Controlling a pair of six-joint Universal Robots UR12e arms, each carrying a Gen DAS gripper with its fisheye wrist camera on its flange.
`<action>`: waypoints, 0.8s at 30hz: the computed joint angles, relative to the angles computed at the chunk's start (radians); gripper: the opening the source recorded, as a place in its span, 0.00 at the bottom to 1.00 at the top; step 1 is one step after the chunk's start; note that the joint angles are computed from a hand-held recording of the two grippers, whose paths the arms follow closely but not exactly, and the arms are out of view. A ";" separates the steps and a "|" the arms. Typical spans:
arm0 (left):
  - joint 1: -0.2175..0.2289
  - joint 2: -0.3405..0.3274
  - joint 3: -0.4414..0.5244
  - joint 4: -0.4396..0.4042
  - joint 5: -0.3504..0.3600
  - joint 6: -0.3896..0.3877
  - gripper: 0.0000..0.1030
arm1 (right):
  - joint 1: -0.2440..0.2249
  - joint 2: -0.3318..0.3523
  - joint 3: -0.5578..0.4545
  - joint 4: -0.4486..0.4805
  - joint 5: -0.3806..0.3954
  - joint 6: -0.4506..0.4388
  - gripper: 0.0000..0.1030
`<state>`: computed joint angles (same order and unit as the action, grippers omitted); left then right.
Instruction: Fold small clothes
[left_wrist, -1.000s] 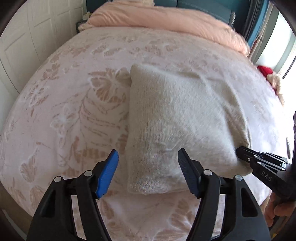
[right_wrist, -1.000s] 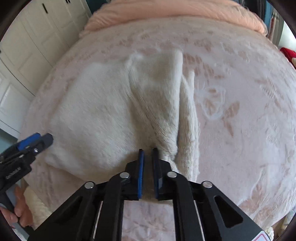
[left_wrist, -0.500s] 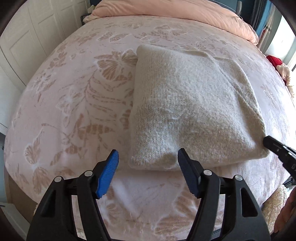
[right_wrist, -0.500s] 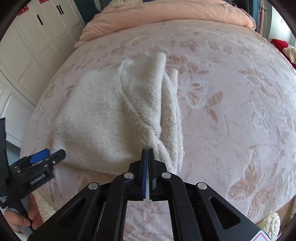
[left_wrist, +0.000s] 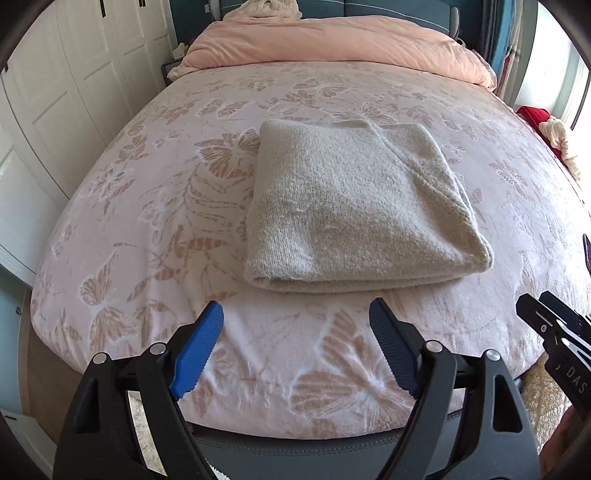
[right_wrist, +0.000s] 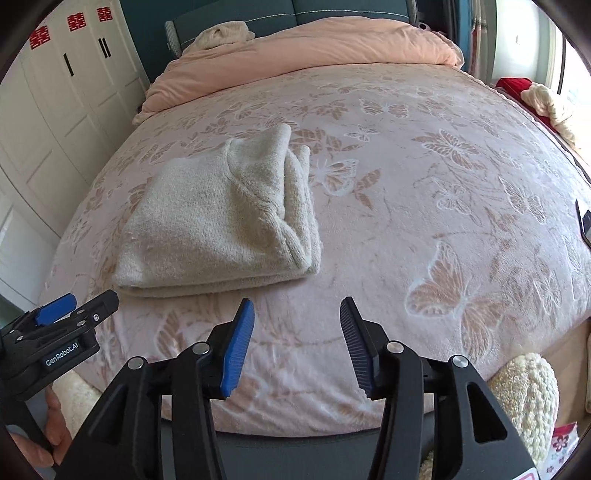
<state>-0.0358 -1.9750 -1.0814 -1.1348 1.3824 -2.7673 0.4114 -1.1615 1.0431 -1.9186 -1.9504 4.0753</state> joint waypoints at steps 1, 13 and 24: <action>0.001 0.009 -0.014 0.009 -0.003 0.000 0.77 | 0.003 -0.005 0.008 -0.004 -0.006 0.005 0.49; 0.000 0.095 -0.157 0.141 0.050 0.023 0.77 | 0.035 -0.039 0.072 -0.008 -0.025 0.034 0.56; 0.050 -0.057 0.084 -0.124 -0.100 -0.168 0.93 | -0.062 0.021 0.013 -0.060 0.139 -0.057 0.61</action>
